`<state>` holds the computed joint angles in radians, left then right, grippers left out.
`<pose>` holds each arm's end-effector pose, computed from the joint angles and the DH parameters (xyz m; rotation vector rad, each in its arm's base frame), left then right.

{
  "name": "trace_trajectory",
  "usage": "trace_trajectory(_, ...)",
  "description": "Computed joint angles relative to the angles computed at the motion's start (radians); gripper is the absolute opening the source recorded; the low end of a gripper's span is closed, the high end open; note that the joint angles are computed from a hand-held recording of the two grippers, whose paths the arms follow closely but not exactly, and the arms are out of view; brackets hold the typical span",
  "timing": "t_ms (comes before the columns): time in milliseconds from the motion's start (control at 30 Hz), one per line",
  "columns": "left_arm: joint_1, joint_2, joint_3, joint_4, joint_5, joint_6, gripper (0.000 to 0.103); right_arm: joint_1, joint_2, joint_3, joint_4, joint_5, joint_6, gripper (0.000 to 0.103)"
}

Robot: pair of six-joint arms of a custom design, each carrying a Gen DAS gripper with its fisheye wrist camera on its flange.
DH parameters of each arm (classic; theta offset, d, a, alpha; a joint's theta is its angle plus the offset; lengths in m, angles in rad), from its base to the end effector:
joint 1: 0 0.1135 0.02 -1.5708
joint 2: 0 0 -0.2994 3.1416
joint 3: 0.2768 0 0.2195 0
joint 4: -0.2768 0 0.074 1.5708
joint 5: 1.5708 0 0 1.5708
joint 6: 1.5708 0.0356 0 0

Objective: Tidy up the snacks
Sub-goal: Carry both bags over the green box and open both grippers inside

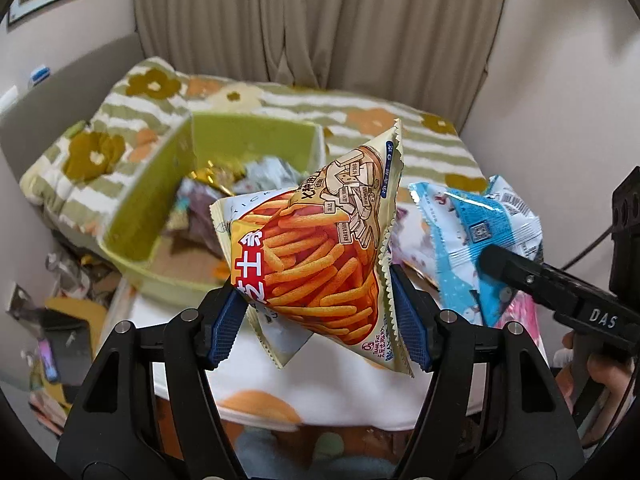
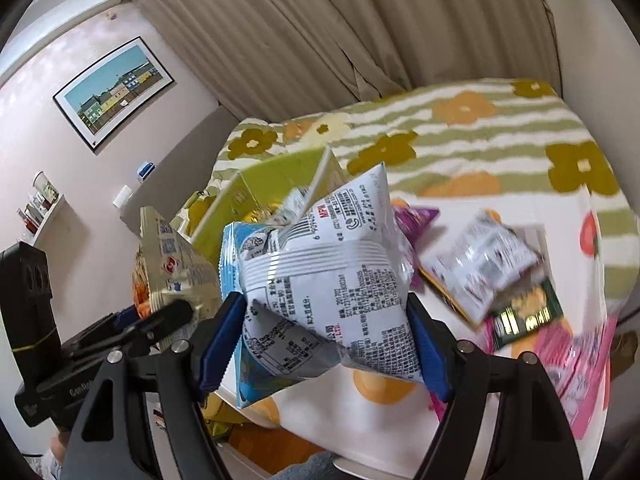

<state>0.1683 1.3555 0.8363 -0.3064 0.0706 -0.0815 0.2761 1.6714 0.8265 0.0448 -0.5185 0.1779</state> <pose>0.2404 0.0383 0.2728 -0.2654 2.3794 -0.0439 0.2917 0.1010 0.2180 -0.3721 2.3616 0.8312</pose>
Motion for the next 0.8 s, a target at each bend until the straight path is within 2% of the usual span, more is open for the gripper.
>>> trace_trajectory(167, 0.205, 0.111, 0.145, -0.05, 0.108, 0.149, 0.065, 0.11, 0.047, 0.12, 0.002, 0.08, 0.084, 0.074)
trace_trajectory(267, 0.32, 0.228, 0.272, -0.098, 0.167, 0.242, 0.065, 0.184, 0.107, 0.217, -0.008, 0.13, 0.142, 0.074)
trace_trajectory(467, 0.431, 0.459, 0.517, -0.223, 0.252, 0.406, 0.067, 0.305, 0.248, 0.433, -0.075, 0.24, 0.23, 0.074)
trace_trajectory(567, 0.452, 0.538, 0.593, -0.275, 0.283, 0.5, 0.083, 0.341, 0.3, 0.5, -0.094, 0.286, 0.279, 0.074)
trace_trajectory(600, 0.452, 0.55, 0.594, -0.269, 0.271, 0.535, 0.099, 0.354, 0.318, 0.523, -0.103, 0.308, 0.296, 0.074)
trace_trajectory(633, 0.454, 0.55, 0.581, -0.256, 0.272, 0.558, 0.103, 0.365, 0.333, 0.541, -0.11, 0.331, 0.312, 0.074)
trace_trajectory(800, 0.482, 0.596, 0.604, -0.286, 0.319, 0.64, 0.103, 0.392, 0.383, 0.595, -0.145, 0.39, 0.366, 0.074)
